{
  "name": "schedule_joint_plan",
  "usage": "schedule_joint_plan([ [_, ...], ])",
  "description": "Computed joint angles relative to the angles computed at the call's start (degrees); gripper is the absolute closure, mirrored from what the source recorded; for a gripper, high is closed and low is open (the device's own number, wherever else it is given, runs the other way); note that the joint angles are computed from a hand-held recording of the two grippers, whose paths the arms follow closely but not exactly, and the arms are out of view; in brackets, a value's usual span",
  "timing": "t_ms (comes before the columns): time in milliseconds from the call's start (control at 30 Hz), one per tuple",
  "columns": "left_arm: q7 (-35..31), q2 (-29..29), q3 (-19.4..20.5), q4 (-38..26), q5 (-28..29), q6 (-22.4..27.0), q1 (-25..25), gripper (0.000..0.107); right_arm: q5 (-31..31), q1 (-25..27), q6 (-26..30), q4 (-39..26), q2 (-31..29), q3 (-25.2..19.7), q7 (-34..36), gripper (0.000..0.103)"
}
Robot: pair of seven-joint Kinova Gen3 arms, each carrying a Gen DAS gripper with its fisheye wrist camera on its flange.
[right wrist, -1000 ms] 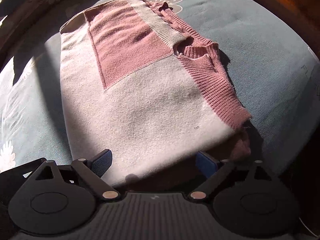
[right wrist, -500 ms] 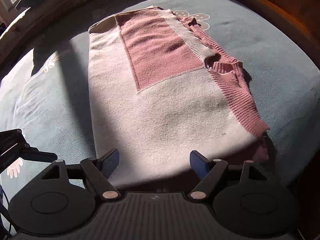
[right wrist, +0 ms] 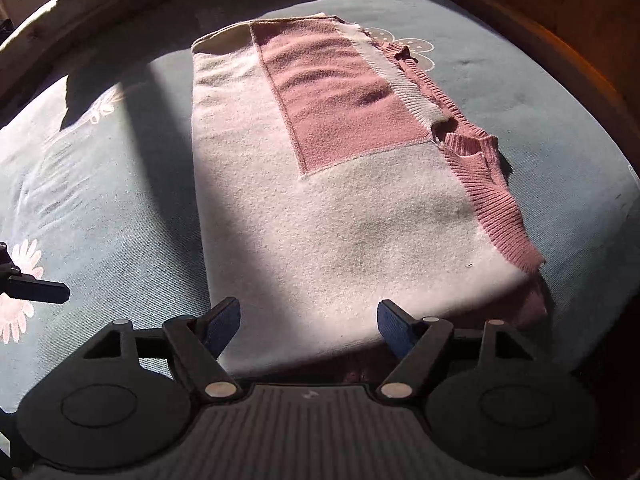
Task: Fold clothes
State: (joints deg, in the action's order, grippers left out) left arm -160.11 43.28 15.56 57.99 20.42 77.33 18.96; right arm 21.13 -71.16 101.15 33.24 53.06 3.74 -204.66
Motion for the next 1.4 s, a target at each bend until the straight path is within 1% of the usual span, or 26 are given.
schedule_joint_plan([
  [67,0.8,0.2,-0.2,-0.7,0.4,0.5,-0.6,0.014,-2.7,2.4,-3.5,2.8,-1.1,-2.7,-2.0,0.023],
  [133,2.2,0.6,-0.5,-1.6,0.9,0.6,-1.1,0.014,-3.3,1.9,-3.8,2.8,-1.8,-1.7,-2.5,0.023],
  [200,3.8,0.7,-0.7,-2.5,1.5,0.3,-1.7,0.014,-3.0,1.5,-1.8,0.8,-2.1,-0.5,-1.5,0.023],
  [300,7.2,1.0,-1.0,-4.1,2.6,-1.3,-2.5,0.014,1.1,1.6,4.4,-3.9,-2.0,0.9,5.1,0.023],
  [333,8.5,1.3,-1.0,-5.2,3.0,-1.6,-2.7,0.014,2.4,1.5,5.0,-3.9,-2.7,1.9,7.4,0.025],
  [367,9.6,1.3,-0.9,-5.5,3.6,-2.6,-2.9,0.014,4.4,1.3,4.7,-2.8,-3.5,3.2,9.7,0.033],
  [400,10.5,1.5,-0.8,-5.9,4.0,-3.6,-3.1,0.014,5.8,1.4,3.5,-0.6,-4.9,4.4,11.9,0.041],
  [433,11.5,2.0,-0.8,-6.9,4.2,-4.4,-2.8,0.014,6.5,1.3,1.5,2.0,-6.4,6.5,14.2,0.060],
  [467,12.6,2.5,-0.7,-8.0,4.4,-5.2,-2.5,0.014,7.0,1.8,-0.8,4.7,-7.6,7.7,16.3,0.068],
  [500,13.7,2.8,-0.9,-8.6,4.2,-6.8,-1.9,0.014,8.3,2.7,-3.1,7.3,-8.9,7.8,18.1,0.073],
  [533,14.8,3.1,-1.1,-9.2,3.9,-8.3,-1.2,0.014,10.5,4.0,-5.4,10.0,-10.1,6.8,19.6,0.073],
  [567,16.2,3.3,-1.3,-9.5,3.5,-10.0,-0.4,0.014,12.8,6.1,-7.7,12.1,-10.9,4.8,21.3,0.075],
  [633,19.5,3.9,-1.2,-10.3,2.1,-13.4,1.1,0.014,17.4,10.8,-12.4,15.9,-12.3,0.5,24.7,0.076],
  [667,21.8,4.2,-1.9,-10.9,1.9,-14.1,2.1,0.014,19.7,13.3,-14.7,17.3,-12.7,-1.6,26.4,0.078],
  [733,26.5,4.9,-2.7,-12.0,0.8,-15.4,3.8,0.014,22.3,18.0,-19.4,18.6,-12.5,-4.7,30.0,0.082],
  [767,28.8,5.1,-4.1,-11.8,1.0,-16.9,5.3,0.014,23.4,20.6,-21.7,19.2,-12.4,-6.3,32.0,0.082],
  [800,31.1,5.1,-4.4,-11.6,0.4,-17.8,6.0,0.014,23.9,23.0,-24.0,19.6,-12.1,-7.2,34.3,0.082],
  [833,33.4,5.1,-4.9,-11.2,0.1,-18.8,6.8,0.014,23.5,25.1,-26.4,19.8,-11.7,-7.8,35.7,0.085],
  [867,35.5,5.0,-4.4,-10.5,-0.9,-19.9,7.1,0.014,22.1,26.8,-28.7,19.8,-11.3,-7.4,37.8,0.085],
  [933,39.3,5.2,-3.7,-9.8,-2.5,-21.4,8.0,0.014,17.5,28.3,-32.6,20.2,-10.0,-3.5,42.0,0.085],
  [1033,42.9,6.0,-3.9,-10.5,-4.6,-21.7,9.4,0.014,13.0,30.0,-38.9,21.8,-8.4,-0.1,45.2,0.085],
  [1133,45.1,7.0,-4.2,-12.0,-6.9,-21.2,10.7,0.014,8.3,32.0,-40.3,19.1,-5.3,0.6,50.7,0.085],
  [1200,46.1,7.7,-4.4,-13.3,-8.1,-20.5,11.3,0.014,8.6,31.2,-41.2,18.8,-4.2,2.0,52.5,0.084],
  [1267,47.3,9.0,-4.8,-16.4,-9.3,-18.6,11.9,0.014,8.3,31.2,-42.9,19.6,-4.5,2.8,53.5,0.084],
  [1333,47.7,11.1,-4.9,-21.2,-10.0,-15.7,12.4,0.014,5.9,33.1,-47.4,23.6,-7.2,2.1,52.2,0.084],
  [1400,47.1,13.6,-4.3,-26.5,-10.2,-14.5,13.0,0.014,3.9,34.5,-51.7,28.3,-10.9,1.9,50.4,0.084],
])
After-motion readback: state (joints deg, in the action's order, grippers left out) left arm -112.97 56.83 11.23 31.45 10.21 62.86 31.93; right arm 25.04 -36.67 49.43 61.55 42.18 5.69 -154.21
